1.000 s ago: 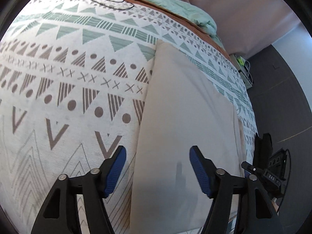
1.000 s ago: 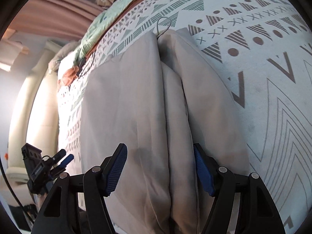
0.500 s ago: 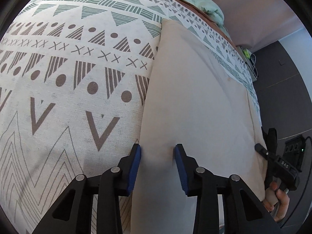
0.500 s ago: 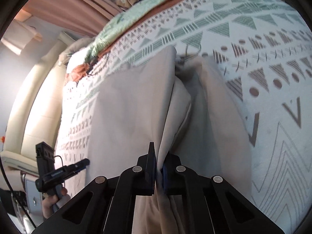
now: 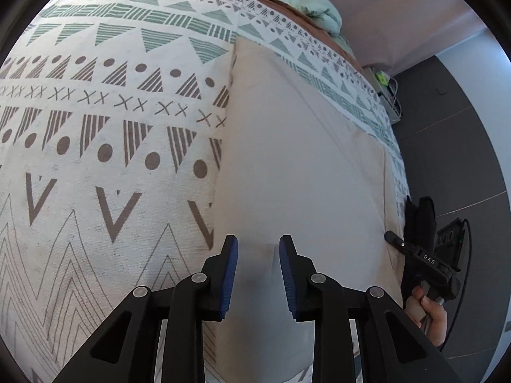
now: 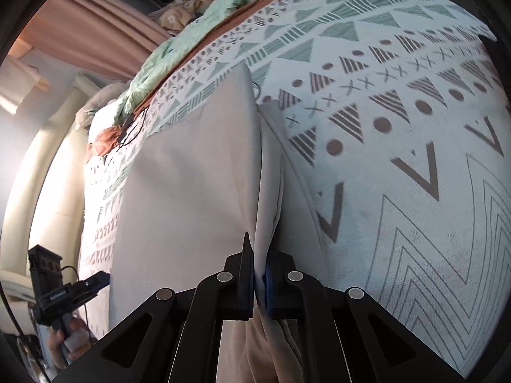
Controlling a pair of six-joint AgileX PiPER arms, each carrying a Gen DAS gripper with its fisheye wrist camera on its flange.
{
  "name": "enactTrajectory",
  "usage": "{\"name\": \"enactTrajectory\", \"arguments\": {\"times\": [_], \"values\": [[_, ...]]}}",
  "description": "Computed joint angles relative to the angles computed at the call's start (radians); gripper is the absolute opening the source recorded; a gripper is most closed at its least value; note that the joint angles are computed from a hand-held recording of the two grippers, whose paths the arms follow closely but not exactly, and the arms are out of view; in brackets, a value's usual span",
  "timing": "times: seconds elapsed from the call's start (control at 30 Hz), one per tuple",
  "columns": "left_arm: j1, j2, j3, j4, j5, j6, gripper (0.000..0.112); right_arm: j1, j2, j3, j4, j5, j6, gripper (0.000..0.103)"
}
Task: Fold large clothes
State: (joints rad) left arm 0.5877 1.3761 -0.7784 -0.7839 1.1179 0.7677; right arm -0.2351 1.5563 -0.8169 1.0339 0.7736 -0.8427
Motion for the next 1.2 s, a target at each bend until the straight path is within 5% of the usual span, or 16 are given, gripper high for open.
{"name": "enactTrajectory", "arguments": {"times": [0.3,0.4,0.47,0.53,1.2], "values": [[-0.014,0.077,-0.048,0.032,-0.029,-0.039,0.030,-0.010,0.002,-0.048,-0.087,0.020,0.079,0.007],[-0.033,0.105,-0.071,0.034,-0.041,-0.059,0.030,-0.033,0.015,-0.080,-0.114,0.056,0.097,0.023],[-0.048,0.121,-0.093,0.035,-0.050,-0.076,0.030,-0.059,0.004,-0.084,-0.110,0.065,0.085,0.053],[-0.068,0.138,-0.116,0.037,-0.061,-0.098,0.030,-0.086,0.011,-0.101,-0.086,0.084,0.067,0.073],[-0.191,0.341,-0.325,0.014,-0.169,-0.188,0.038,0.027,0.498,-0.569,-0.047,0.301,0.178,0.073]]}}
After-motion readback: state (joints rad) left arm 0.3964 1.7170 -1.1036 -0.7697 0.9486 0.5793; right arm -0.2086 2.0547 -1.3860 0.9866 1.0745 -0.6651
